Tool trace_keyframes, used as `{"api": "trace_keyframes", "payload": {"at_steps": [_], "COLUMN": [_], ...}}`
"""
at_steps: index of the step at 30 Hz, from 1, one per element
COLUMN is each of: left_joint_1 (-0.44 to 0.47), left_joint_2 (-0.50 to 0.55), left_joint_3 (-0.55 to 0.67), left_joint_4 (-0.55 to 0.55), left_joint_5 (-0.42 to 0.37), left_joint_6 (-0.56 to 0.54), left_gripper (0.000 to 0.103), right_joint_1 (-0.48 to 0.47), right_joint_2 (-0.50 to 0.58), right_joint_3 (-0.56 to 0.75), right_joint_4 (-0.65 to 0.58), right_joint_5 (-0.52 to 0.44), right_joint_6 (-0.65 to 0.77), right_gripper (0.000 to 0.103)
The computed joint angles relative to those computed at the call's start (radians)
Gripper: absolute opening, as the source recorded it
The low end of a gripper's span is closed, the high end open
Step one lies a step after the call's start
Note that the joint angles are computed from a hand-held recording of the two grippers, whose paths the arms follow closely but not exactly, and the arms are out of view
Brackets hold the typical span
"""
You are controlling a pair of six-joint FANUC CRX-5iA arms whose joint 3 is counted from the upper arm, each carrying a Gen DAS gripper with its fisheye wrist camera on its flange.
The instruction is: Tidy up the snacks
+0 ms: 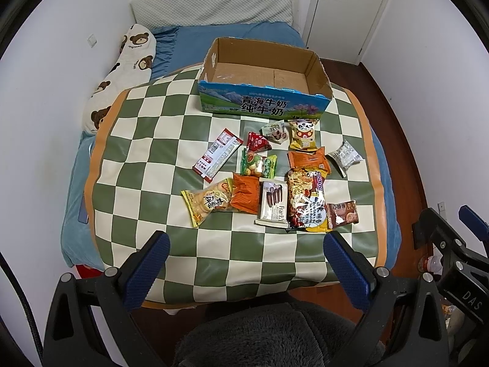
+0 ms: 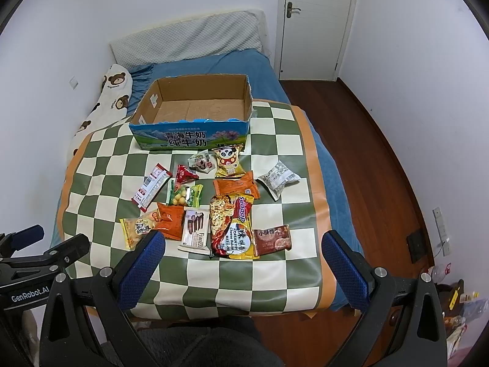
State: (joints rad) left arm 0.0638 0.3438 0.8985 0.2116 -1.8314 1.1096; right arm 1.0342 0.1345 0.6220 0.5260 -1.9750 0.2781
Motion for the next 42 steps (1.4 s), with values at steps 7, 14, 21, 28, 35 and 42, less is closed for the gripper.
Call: {"api": "trace_keyframes", "payload": {"at_steps": [7,14,21,28,35,42], "left_joint_1": [0.008,0.014,0.020,0.023,0.024,0.024], "left_joint_2": [0.011,0.014,0.014,0.016,0.019,0.017], "left_joint_3": [0.017,0.023,0.024,0.027,0.034,0.029], "left_joint_4": [0.009,0.015,0.021,0.023,0.024,0.024], "left_joint_5": [-0.003,-0.007,-0.007,-0.008,-0.012,-0.009], "left_joint_6": [-0.001,-0.003,-0.007,-0.010,-0.009,-0.010], "left_gripper": [0.103,0.103,0.103,0.103,0.103,0.103], "right_joint_1": [-0.001,-0.004,-0.007,-0.011,-0.006,-0.009], "right_joint_2": [0.002,0.013,0.019,0.028,0.026,0.031], "right_joint_3": [0.007,0.026,0.037,0.046,0.041,0.052], "right_joint_4": [-0.001,0.003,0.003,0.005,0.009,0.010], "right_joint_5": [-0.001,-0.007,-0.010,-0.012,-0.012,-0.015], "right_joint_6": [0.004,0.010,0.016,0.019,0.019,0.024], "right_gripper": [0.103,0.103,0.103,0.103,0.103,0.103]}}
